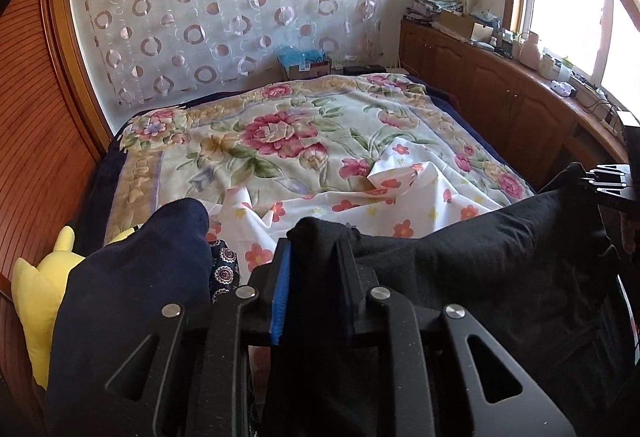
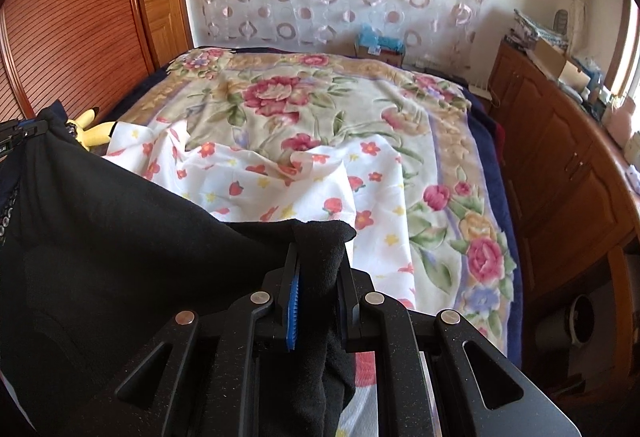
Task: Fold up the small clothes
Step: 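Lay the lifted shirt flat on the bed and open both grippers, then grasp the shirt hem with both grippers and fold it over the body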
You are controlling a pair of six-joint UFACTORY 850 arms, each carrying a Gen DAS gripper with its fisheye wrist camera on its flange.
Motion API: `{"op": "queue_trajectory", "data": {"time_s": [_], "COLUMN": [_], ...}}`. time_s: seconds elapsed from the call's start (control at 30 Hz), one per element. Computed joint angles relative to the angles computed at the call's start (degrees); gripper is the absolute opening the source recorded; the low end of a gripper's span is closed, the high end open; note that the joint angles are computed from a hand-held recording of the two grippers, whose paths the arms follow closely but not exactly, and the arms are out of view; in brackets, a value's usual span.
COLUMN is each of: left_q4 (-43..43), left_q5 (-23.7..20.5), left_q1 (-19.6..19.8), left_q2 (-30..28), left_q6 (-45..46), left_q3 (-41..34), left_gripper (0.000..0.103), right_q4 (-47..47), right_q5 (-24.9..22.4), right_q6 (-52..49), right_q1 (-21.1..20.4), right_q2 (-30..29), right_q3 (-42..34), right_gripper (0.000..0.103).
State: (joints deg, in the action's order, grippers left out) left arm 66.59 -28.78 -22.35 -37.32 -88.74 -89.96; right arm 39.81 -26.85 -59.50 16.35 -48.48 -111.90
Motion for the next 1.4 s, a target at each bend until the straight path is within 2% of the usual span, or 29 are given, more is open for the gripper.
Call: {"op": "queue_trajectory", "data": {"time_s": [0.07,0.1,0.17,0.23,0.27,0.43,0.5,0.67,0.8,0.93,1.0,1.17,1.4], "left_q4": [2.8,3.3,3.1,6.0,7.3,12.6,12.2,12.3,9.3,8.1,7.1,5.9,3.8], "left_q5": [1.0,1.9,3.3,3.6,3.8,3.1,2.9,4.7,4.2,3.0,2.4,0.9,-1.2], "left_q1": [-0.3,-0.4,-0.9,-1.9,-2.3,-5.1,-6.2,-7.9,-8.7,-9.3,-9.4,-9.9,-9.8], "left_q2": [1.6,2.4,3.6,5.1,5.8,8.6,8.8,8.4,7.7,7.4,7.4,7.1,6.0], "left_q6": [-3.0,-3.8,-4.0,-7.1,-8.4,-17.1,-18.7,-22.9,-21.8,-23.1,-23.6,-26.9,-27.8], "left_q3": [2.0,3.1,4.5,6.8,8.0,14.1,15.6,17.9,18.2,18.7,19.0,19.2,17.8], "left_gripper": [0.04,0.042,0.059,0.071,0.074,0.074,0.074,0.074,0.074,0.074,0.074,0.073,0.064], "right_q4": [-0.9,-2.0,-0.1,1.3,3.4,18.6,24.1,29.4,29.4,29.8,31.0,24.9,31.1], "right_q5": [-0.1,0.0,0.9,3.1,4.0,7.3,6.7,5.6,6.4,9.8,9.5,9.4,9.5], "right_q6": [1.6,2.9,1.6,0.0,-2.0,-17.5,-23.1,-27.7,-27.2,-26.8,-26.5,-20.7,-27.4], "right_q1": [0.2,0.2,0.2,0.0,-0.1,-1.3,-2.0,-3.3,-3.9,-3.5,-3.6,-2.4,-2.2], "right_q2": [-0.5,-0.4,0.1,2.0,3.0,9.8,12.8,19.2,21.6,21.7,21.4,19.6,18.5], "right_q3": [-0.4,-0.5,1.2,4.2,5.9,17.1,21.9,32.4,37.3,37.8,37.4,35.5,35.3], "right_gripper": [0.02,0.022,0.029,0.037,0.04,0.041,0.041,0.041,0.041,0.041,0.041,0.041,0.041]}}
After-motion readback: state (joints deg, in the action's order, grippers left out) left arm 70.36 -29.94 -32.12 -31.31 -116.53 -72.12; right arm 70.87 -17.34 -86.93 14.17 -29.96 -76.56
